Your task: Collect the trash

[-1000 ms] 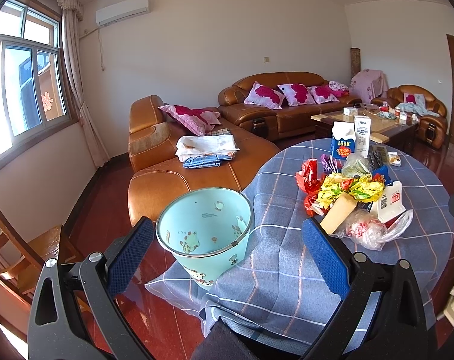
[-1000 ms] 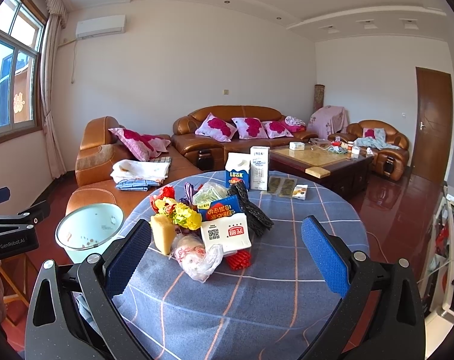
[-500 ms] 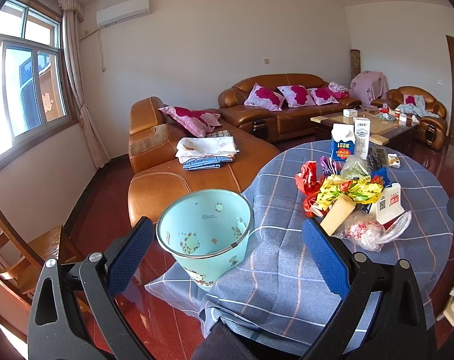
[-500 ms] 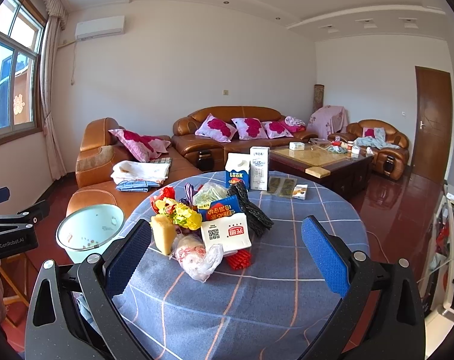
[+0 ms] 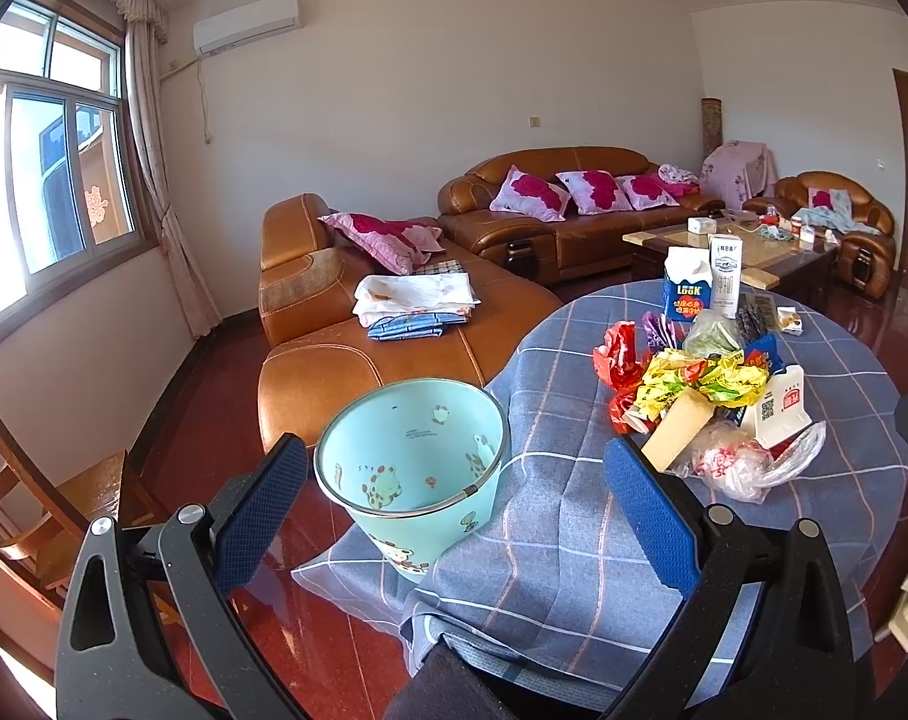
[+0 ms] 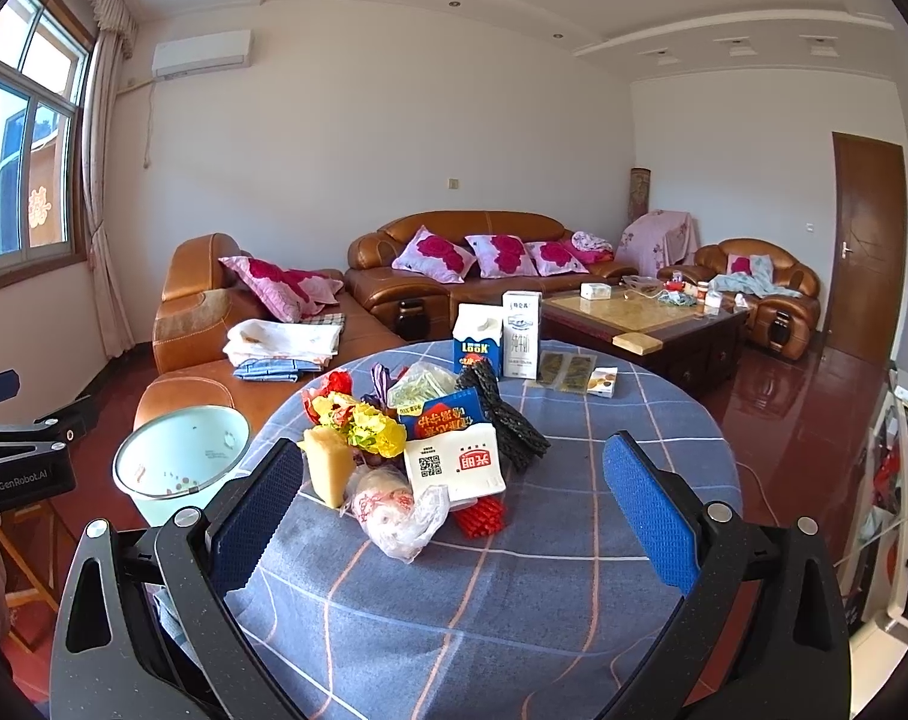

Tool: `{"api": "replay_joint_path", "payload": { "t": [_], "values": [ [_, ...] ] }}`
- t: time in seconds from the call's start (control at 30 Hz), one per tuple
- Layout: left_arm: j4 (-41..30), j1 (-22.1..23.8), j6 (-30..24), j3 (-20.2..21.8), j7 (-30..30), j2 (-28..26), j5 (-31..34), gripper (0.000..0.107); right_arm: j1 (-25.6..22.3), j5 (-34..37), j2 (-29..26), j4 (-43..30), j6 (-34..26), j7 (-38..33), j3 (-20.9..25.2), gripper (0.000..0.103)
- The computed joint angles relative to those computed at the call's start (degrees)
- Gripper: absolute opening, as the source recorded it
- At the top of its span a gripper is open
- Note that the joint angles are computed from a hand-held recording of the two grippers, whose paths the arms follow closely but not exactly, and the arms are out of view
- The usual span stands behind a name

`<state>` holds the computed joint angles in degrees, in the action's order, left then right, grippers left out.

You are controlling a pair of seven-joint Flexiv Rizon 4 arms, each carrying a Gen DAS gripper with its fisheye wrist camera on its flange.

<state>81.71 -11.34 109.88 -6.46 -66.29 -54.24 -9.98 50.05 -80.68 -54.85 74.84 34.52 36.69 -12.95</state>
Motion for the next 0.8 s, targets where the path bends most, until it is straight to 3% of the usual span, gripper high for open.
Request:
{"api": "replay_joint_path", "payload": {
  "t": [0.8],
  "values": [
    [-1.31,-1.53,-1.58,2.13,0.34,-0.69,-1.48,0.097,-0.24,1.05,-0.82,-0.63,0.60,-0.26,-0.02,0.098]
  ]
}}
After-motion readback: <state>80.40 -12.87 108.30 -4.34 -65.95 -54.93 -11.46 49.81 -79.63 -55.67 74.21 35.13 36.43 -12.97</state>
